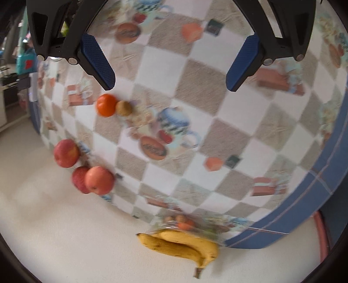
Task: Organize fruits
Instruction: 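Withdraw both tools from the bowl toward the last kiwi and tangerine, then grasp the brown kiwi with the left tool while the right tool grasps the tangerine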
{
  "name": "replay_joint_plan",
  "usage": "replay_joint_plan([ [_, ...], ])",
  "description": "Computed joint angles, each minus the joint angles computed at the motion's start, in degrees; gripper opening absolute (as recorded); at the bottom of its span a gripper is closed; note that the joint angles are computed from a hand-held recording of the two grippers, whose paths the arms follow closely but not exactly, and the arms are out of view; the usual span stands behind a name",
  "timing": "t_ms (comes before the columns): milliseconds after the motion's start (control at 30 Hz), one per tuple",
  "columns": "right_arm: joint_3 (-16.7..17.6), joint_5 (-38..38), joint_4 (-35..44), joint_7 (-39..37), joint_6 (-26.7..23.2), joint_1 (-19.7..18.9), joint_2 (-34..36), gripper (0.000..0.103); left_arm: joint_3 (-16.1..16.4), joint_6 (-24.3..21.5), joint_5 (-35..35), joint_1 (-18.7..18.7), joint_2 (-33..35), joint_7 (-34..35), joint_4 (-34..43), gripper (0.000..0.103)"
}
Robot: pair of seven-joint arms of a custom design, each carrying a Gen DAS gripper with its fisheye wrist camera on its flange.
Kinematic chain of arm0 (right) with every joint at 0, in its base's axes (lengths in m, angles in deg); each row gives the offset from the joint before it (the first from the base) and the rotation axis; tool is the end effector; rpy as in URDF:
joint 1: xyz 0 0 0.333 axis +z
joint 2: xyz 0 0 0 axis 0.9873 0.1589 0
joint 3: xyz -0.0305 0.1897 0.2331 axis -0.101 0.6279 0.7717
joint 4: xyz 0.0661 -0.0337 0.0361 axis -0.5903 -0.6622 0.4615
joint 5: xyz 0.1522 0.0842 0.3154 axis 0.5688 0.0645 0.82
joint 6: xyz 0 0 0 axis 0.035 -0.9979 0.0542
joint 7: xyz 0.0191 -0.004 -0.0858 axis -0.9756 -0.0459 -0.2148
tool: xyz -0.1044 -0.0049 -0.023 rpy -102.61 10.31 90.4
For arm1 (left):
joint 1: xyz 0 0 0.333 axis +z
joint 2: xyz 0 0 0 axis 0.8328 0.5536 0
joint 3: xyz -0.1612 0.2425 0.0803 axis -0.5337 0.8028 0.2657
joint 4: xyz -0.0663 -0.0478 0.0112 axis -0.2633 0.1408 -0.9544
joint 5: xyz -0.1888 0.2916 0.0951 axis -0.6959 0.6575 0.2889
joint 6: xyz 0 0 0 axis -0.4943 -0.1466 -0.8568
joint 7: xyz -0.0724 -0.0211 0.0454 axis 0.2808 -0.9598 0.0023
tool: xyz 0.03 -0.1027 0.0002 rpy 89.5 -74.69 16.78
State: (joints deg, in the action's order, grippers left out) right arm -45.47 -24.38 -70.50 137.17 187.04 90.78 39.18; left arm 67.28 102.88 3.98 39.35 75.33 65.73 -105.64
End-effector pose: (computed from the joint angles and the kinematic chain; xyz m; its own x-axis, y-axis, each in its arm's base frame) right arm 0.5336 0.0999 0.4519 0.5120 -0.8537 -0.0956 -0.7844 -0.4192 -0.4572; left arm 0.4709 -0.2854 0.4633 0.7000 -0.6464 0.3036 -0.5547 -0.7599 -0.3389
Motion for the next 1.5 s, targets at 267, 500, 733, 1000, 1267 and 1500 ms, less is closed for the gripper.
replay_joint_plan([
  [267, 1.3, 7.9, 7.3, 0.0, -0.8, 1.6, 6.5, 0.088, 1.7, 12.1, -3.8, 2.7, 6.5, 4.9, 1.4, 0.083],
  [500, 2.0, 9.3, 15.0, 1.5, -3.5, 2.4, 14.8, 0.067, 2.6, 17.1, -5.4, 4.4, 10.1, 5.6, 2.0, 0.078],
  [733, 2.9, 13.0, 20.1, 2.1, -7.7, 1.6, 19.2, 0.052, 2.7, 18.9, -5.7, 5.0, 11.4, 6.1, 2.7, 0.076],
  [1000, 2.5, 14.4, 20.5, 2.2, -8.6, 1.1, 19.2, 0.038, 2.0, 19.6, -6.9, 5.1, 12.5, 8.3, 3.8, 0.064],
  [1267, 1.6, 16.1, 22.0, 4.8, -10.6, -1.3, 19.9, 0.037, 1.0, 17.0, -8.7, 4.6, 15.1, 12.3, 7.6, 0.039],
  [1500, 0.9, 15.1, 21.1, 6.1, -11.2, -2.3, 18.6, 0.037, 0.3, 14.6, -10.0, 3.5, 15.6, 14.8, 9.3, 0.026],
])
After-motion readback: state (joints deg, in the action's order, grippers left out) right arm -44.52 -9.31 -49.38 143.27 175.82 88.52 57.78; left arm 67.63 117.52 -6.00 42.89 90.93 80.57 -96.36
